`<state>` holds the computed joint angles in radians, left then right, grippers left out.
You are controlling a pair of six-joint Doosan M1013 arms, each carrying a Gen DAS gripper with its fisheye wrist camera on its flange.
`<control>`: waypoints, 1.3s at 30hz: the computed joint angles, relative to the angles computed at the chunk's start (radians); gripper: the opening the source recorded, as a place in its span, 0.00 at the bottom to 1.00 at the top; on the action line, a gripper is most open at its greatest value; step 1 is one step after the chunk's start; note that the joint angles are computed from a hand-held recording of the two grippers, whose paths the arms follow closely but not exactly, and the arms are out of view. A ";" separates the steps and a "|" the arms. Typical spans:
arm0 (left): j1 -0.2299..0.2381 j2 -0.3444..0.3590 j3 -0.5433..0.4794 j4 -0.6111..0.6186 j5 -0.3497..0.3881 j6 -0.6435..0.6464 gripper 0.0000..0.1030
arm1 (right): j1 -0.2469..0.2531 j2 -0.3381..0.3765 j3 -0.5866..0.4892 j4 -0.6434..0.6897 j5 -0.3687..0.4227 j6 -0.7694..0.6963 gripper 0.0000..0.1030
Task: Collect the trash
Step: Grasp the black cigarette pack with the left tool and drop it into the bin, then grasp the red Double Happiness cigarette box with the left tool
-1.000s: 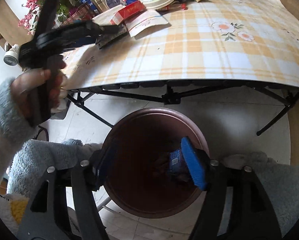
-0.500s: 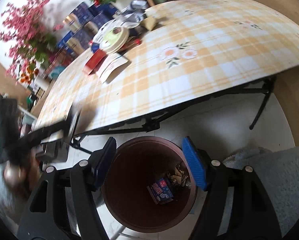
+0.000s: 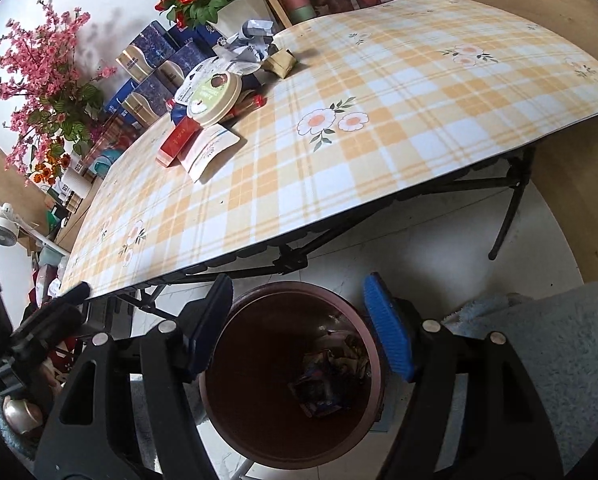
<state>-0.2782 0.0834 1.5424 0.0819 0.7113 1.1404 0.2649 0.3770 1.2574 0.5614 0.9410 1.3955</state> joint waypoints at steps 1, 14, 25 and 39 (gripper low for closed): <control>-0.004 -0.007 0.005 0.054 -0.005 -0.065 0.89 | 0.000 0.000 0.001 0.000 0.000 -0.002 0.67; 0.005 -0.047 0.035 0.308 0.077 -0.397 0.94 | 0.020 0.003 -0.026 -0.033 0.000 -0.073 0.94; 0.062 -0.031 0.005 0.227 0.053 -0.348 0.94 | 0.039 0.031 -0.109 -0.103 -0.105 -0.151 0.94; 0.196 0.328 -0.437 -0.290 0.244 0.445 0.94 | 0.011 0.136 -0.280 -0.005 -0.067 -0.054 0.94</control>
